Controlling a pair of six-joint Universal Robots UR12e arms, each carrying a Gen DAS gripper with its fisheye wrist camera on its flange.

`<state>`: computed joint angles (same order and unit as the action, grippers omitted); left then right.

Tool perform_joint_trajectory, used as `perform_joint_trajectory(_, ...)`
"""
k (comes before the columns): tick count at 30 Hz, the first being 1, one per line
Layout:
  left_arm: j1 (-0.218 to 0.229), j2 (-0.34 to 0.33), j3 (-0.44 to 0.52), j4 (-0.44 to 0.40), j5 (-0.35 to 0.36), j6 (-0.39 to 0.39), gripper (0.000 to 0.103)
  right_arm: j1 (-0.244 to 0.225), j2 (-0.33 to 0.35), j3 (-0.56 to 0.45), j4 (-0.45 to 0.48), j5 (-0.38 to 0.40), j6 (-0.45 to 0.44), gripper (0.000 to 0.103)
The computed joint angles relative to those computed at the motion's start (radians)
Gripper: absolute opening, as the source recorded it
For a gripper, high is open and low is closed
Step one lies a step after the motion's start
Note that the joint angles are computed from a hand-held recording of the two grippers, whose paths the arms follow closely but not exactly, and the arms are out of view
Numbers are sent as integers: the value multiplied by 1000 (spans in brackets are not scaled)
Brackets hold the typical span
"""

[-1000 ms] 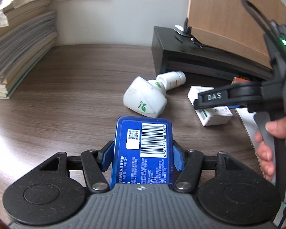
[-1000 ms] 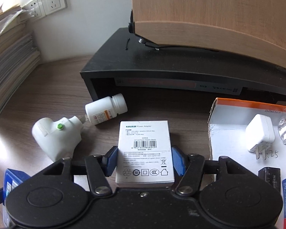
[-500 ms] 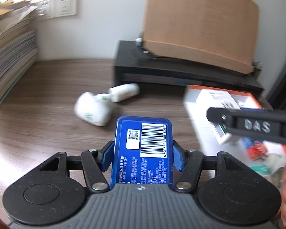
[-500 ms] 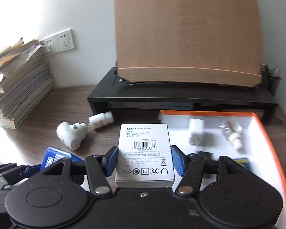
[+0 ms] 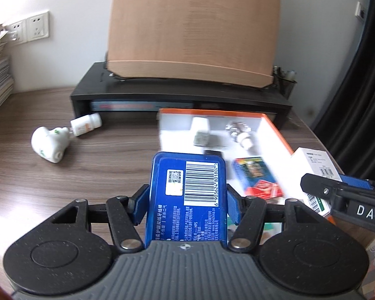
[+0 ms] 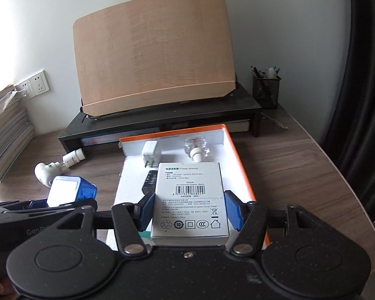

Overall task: Organize rigid objects
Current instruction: 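Carry the blue tin and white adapter box over the orange-rimmed box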

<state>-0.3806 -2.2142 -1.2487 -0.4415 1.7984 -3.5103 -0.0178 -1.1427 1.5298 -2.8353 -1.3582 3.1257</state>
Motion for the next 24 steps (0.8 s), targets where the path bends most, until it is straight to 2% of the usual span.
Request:
perform_joint_trajectory(10,-34,-23,45,-19,37,-13,62,-38,-22,32,-32,79,-38,71)
perform_joint_trajectory(24,-50,-37,74,-21,91,-36,62,-60,-11,17,-65,146,-51,71)
